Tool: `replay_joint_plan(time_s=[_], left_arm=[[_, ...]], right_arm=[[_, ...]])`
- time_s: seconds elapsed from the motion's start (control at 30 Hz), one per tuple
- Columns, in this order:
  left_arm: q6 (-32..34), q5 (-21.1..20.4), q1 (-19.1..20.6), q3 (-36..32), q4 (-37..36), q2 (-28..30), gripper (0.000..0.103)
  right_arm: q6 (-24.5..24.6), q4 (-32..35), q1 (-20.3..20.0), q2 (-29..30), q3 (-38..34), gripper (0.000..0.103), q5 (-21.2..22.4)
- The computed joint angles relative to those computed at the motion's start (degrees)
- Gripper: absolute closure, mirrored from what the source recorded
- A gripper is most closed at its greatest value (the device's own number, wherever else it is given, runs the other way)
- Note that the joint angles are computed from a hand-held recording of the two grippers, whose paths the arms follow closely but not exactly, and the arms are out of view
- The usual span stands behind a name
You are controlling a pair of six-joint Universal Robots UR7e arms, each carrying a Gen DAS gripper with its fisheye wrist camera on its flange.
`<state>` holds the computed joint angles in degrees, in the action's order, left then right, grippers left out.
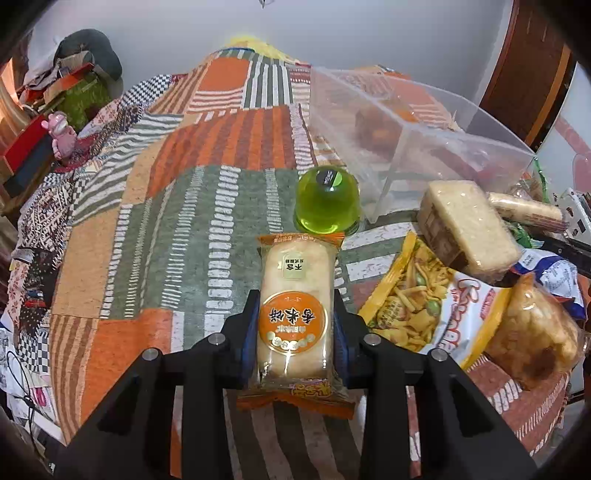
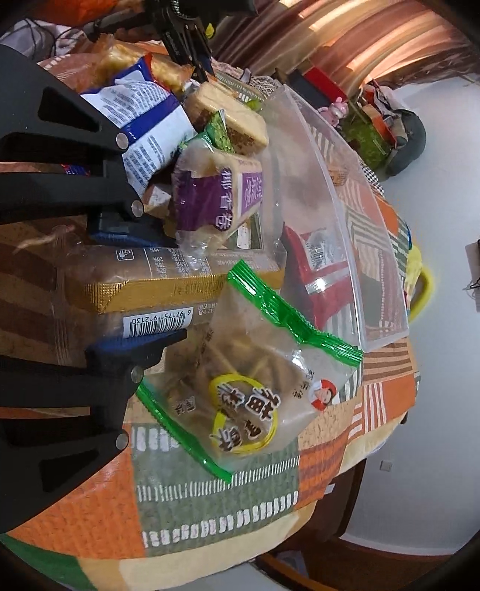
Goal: Organize snacks
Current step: 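Grasp cake packet with left tool while right tool grasps bread-stick pack, then drop cake packet into box with left tool while right tool carries bread-stick pack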
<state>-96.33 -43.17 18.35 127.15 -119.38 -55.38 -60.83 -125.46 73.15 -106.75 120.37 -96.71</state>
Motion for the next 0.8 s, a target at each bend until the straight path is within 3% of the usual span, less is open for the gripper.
replay_joint_plan(time_s=[0.47, 0.8], left_arm=[[-6.8, 4.9, -4.8, -4.7, 13.5, -3.2, 0.069], [-2.3, 10.6, -4.0, -8.6, 12.5, -2.3, 0.069]], right_arm=[[-0.1, 5.8, -1.2, -4.5, -2.6, 0.069, 7.0], [1.5, 4.1, 1.0, -4.6, -3.0, 0.069, 10.5]])
